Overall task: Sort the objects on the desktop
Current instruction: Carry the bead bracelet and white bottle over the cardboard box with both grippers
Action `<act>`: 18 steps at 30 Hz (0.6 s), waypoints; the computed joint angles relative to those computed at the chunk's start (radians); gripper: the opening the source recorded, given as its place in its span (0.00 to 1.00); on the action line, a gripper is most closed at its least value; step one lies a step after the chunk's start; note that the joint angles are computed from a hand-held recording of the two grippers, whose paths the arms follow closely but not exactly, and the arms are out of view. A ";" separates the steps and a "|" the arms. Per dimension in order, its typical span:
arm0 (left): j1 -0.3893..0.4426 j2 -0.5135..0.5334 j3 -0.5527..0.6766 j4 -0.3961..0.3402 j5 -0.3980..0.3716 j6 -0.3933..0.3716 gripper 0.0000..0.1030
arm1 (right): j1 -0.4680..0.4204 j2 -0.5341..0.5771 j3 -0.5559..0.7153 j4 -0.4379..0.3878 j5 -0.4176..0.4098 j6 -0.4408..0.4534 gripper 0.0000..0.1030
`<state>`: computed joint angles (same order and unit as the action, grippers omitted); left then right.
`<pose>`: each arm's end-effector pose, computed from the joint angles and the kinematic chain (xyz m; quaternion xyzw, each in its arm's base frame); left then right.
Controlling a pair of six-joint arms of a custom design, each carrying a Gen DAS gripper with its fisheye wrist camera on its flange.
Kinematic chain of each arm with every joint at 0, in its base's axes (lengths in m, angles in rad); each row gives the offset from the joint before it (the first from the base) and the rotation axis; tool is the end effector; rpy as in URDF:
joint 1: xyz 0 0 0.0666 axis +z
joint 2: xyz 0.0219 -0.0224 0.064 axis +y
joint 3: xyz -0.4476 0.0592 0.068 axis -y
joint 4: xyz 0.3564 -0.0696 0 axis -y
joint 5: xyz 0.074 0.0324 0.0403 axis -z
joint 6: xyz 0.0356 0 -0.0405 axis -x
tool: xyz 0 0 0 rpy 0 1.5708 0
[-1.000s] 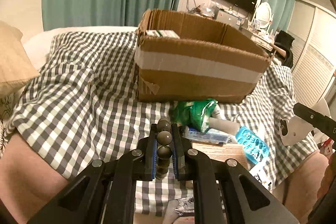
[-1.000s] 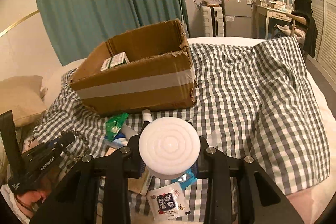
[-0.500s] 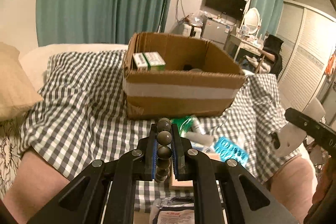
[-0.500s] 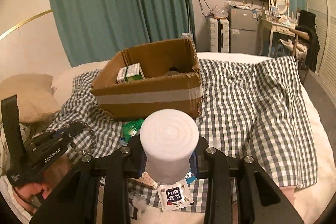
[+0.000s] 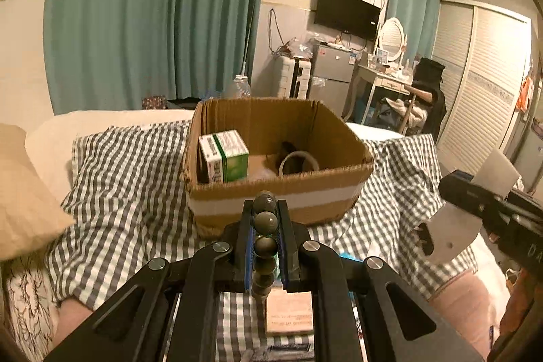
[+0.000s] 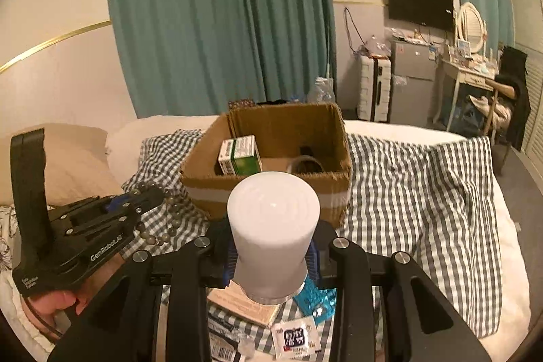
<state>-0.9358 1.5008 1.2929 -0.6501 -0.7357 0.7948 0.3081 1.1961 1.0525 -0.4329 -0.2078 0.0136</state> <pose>0.2993 -0.3666 0.4322 -0.0636 0.8811 -0.0293 0.4677 0.3459 0.1174 0.4615 -0.1888 0.8550 0.1598 0.4558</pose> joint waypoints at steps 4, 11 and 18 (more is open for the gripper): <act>0.028 0.014 0.048 -0.012 -0.003 -0.052 0.11 | 0.008 0.030 0.040 -0.001 0.003 0.011 0.30; 0.085 0.047 0.117 0.000 0.018 -0.145 0.12 | 0.014 0.102 0.132 -0.013 0.002 0.033 0.30; 0.138 0.097 0.162 0.018 0.070 -0.218 0.12 | 0.029 0.186 0.213 -0.020 0.014 0.055 0.30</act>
